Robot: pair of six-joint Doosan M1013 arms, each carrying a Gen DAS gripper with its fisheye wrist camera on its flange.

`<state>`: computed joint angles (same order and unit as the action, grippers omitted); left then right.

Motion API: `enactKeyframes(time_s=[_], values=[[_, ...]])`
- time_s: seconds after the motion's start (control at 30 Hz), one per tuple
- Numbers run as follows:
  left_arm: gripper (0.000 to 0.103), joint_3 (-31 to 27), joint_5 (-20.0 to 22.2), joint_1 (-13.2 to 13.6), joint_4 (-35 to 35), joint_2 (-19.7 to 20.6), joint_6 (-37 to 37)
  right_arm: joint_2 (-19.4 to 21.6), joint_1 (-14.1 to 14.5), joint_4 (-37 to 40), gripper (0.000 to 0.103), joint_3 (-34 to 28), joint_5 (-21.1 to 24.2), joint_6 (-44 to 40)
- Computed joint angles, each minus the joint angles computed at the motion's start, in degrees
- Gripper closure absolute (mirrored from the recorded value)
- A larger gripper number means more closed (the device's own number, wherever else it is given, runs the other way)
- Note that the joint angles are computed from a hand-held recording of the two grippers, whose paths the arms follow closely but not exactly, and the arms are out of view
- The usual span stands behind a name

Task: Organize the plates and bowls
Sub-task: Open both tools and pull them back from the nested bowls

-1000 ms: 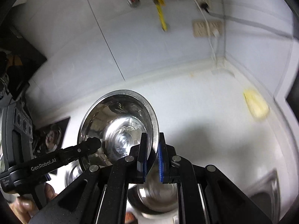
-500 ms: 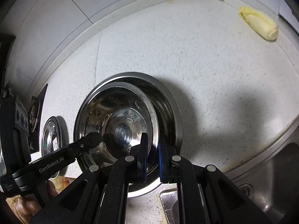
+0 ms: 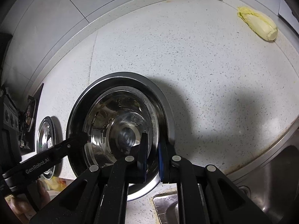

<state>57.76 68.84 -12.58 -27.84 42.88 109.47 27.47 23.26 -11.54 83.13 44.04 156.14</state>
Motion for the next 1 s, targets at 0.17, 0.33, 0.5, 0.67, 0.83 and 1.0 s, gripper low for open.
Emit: enactKeyframes(time_s=[0.17,0.33,0.5,0.67,0.83,1.0], values=[[0.094,0.90,-2.00,0.39,-0.88,-1.21,2.05,0.93,1.08,-4.28,0.093,-2.30,3.16,-0.12],[0.094,2.11,-4.58,0.60,-1.28,-2.85,5.35,0.33,1.57,-7.27,0.087,-2.17,3.32,0.95],[0.066,3.71,-8.17,1.09,-2.46,-4.55,8.54,-0.82,2.20,-11.70,0.073,-1.46,2.03,4.03],[0.064,4.36,-10.27,1.94,-1.80,-5.15,8.56,-2.04,2.65,-16.45,0.064,-0.80,3.55,7.08],[0.063,2.71,-9.09,2.75,0.97,-3.37,3.26,-3.28,2.00,-17.68,0.064,1.06,4.73,9.97],[0.063,1.54,-6.79,2.86,2.63,-1.83,0.65,-3.42,0.99,-14.63,0.064,2.59,4.79,8.93]])
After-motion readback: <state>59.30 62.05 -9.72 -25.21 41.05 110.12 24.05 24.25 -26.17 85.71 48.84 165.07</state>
